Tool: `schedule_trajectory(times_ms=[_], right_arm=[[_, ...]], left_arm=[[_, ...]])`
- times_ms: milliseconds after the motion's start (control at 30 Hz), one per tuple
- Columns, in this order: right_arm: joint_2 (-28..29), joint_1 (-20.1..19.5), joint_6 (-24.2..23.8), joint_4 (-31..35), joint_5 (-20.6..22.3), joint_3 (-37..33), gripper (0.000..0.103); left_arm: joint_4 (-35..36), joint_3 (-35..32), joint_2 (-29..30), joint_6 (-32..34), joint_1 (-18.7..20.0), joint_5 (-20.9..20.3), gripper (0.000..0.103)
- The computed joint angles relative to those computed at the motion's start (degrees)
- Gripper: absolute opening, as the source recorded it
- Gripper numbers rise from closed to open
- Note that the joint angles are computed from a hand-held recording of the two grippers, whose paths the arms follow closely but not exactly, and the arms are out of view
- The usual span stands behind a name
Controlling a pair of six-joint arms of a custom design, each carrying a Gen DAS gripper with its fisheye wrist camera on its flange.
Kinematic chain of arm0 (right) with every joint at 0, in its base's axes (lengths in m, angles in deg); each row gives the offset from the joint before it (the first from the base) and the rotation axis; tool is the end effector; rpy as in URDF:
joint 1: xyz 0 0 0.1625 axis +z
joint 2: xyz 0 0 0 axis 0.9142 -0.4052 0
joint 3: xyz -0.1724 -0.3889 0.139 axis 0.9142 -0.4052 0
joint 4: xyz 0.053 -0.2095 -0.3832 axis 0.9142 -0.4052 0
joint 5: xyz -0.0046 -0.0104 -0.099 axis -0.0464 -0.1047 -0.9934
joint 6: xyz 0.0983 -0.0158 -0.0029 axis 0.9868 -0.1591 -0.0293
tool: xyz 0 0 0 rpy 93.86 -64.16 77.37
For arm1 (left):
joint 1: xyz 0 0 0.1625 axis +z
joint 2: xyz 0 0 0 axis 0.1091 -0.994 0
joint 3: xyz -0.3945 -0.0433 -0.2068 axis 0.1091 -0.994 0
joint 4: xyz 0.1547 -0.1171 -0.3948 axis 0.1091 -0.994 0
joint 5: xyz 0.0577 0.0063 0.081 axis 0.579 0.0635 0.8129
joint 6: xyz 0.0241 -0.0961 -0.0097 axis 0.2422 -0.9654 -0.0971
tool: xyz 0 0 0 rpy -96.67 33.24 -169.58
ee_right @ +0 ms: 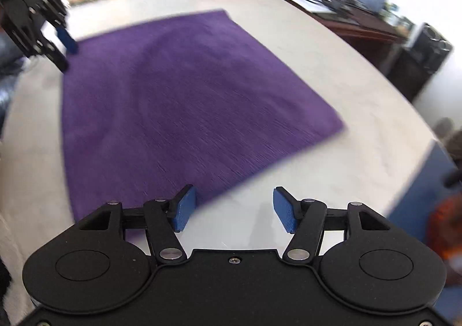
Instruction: Fold towel
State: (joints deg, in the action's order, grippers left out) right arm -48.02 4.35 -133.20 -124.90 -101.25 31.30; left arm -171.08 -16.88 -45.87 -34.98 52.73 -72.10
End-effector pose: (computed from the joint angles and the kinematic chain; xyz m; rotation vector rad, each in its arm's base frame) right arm -0.1108 -0.5792 0.2911 0.5180 -2.0482 0.5599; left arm -0.2636 -0.7866 -0.0920 1.4266 2.2473 0.0280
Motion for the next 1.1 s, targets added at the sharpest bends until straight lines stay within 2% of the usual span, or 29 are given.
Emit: schedule_trajectory(times_ms=[67,200,267,333,367,467,533,567,667,767,833,967,1100], right_arm=[[-0.28,0.4,0.38,-1.45,1.22,1.07,0.057],[1.63,2.36,1.96,-2.94,7.21,2.64,0.056],[3.08,3.11,1.51,-1.74,7.96,2.78,0.056],[4.19,3.32,0.31,-3.18,5.09,3.86,0.056],[3.85,2.87,0.26,-4.68,5.08,4.92,0.056],[-0.09,2.07,5.86,-5.19,1.46,8.2,0.057],[-0.43,2.75,5.45,-7.92,-4.78,9.04,0.056],[-1.08,2.95,6.35,-8.46,-5.74,9.42,0.056],[-1.78,3.11,9.84,-9.12,-2.65,9.23,0.056],[0.92,4.22,7.16,-10.37,-0.08,7.39,0.056],[3.07,4.88,5.68,-8.48,0.46,5.39,0.056],[4.94,5.33,1.27,-8.89,-3.59,5.33,0.057],[2.07,5.27,4.86,-6.97,-6.72,7.55,0.056]], left_arm=[[-1.22,0.6,-0.2,0.07,0.08,-0.22,0.035],[-3.0,1.89,-0.82,0.6,0.27,-0.62,0.035],[-3.57,2.49,-1.2,0.99,0.29,-0.79,0.035],[-3.88,2.73,-1.33,1.32,0.37,-0.96,0.036],[-3.78,2.76,-1.39,1.32,0.39,-1.05,0.036],[-3.77,3.53,-1.81,2.07,0.1,-0.16,0.036],[-4.24,4.33,-2.16,2.95,-0.22,0.29,0.035],[-4.32,4.46,-2.32,2.98,-0.31,-0.61,0.035],[-4.53,4.81,-2.75,3.03,-0.58,-3.32,0.035],[-5.24,4.99,-2.35,4.35,-1.24,-6.66,0.035],[-5.67,5.15,-1.86,5.38,-1.79,-9.09,0.035],[-5.12,5.69,-1.38,6.41,-2.49,-13.83,0.035],[-4.64,3.92,0.7,7.5,-2.9,-17.88,0.036]])
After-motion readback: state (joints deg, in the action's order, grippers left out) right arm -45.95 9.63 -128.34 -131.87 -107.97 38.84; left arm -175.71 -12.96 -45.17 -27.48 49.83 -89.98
